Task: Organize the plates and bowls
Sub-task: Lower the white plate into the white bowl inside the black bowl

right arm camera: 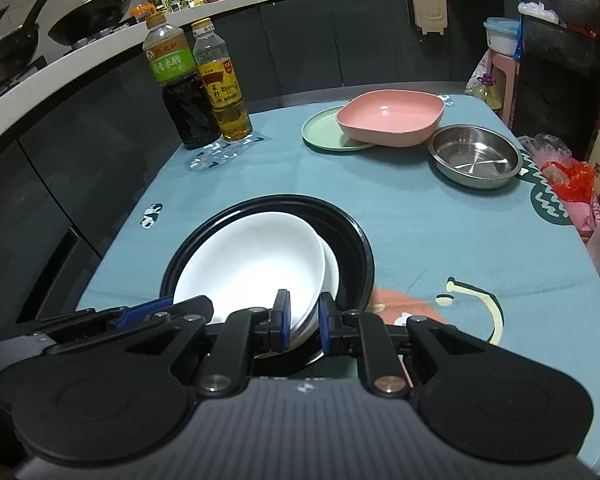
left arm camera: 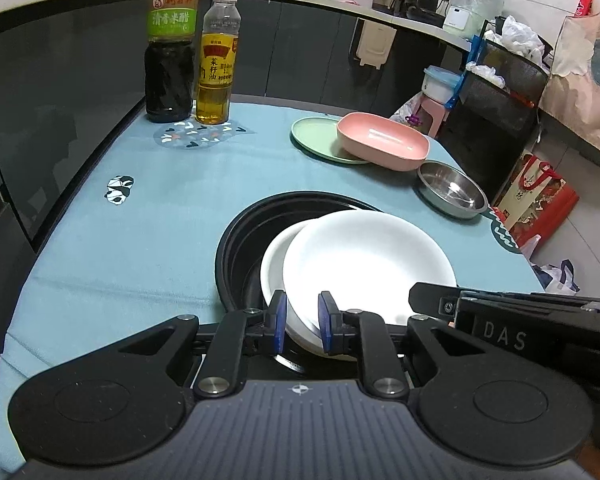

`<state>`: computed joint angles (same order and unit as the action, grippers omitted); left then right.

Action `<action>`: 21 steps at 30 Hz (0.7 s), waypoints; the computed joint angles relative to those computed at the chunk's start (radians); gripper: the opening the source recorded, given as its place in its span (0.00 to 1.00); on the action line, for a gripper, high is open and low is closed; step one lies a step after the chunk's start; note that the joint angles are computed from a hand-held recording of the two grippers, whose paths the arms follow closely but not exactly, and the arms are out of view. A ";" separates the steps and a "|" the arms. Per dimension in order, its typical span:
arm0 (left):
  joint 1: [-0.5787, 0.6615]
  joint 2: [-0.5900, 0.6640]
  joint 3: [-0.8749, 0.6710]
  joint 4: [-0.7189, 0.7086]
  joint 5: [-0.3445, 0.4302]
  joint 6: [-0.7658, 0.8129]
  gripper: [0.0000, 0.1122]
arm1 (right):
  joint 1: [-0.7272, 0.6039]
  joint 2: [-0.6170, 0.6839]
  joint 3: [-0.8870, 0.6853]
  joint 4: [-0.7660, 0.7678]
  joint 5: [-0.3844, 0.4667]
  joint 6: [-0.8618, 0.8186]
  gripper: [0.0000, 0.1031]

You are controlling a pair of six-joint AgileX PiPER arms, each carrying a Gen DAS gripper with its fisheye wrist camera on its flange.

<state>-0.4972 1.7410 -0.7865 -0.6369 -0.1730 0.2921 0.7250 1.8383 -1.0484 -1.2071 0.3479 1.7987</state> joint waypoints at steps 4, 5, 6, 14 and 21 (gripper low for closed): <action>0.008 0.001 0.008 0.097 -0.013 -0.091 0.13 | -0.004 0.004 -0.004 0.012 -0.002 -0.009 0.13; 0.010 0.001 0.011 0.151 -0.020 -0.142 0.13 | -0.005 0.004 -0.003 0.005 -0.007 -0.006 0.13; 0.010 -0.002 0.015 0.164 -0.021 -0.154 0.13 | -0.007 0.000 0.004 -0.019 -0.019 0.013 0.14; 0.012 -0.009 0.018 0.157 -0.018 -0.150 0.13 | 0.014 -0.005 0.004 -0.092 0.017 0.062 0.14; 0.015 -0.005 0.014 0.159 -0.011 -0.151 0.13 | 0.004 -0.006 0.014 -0.116 0.003 0.096 0.14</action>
<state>-0.4825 1.7359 -0.7723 -0.4781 -0.1835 0.1407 0.7289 1.8320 -1.0343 -1.3232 0.3508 1.8949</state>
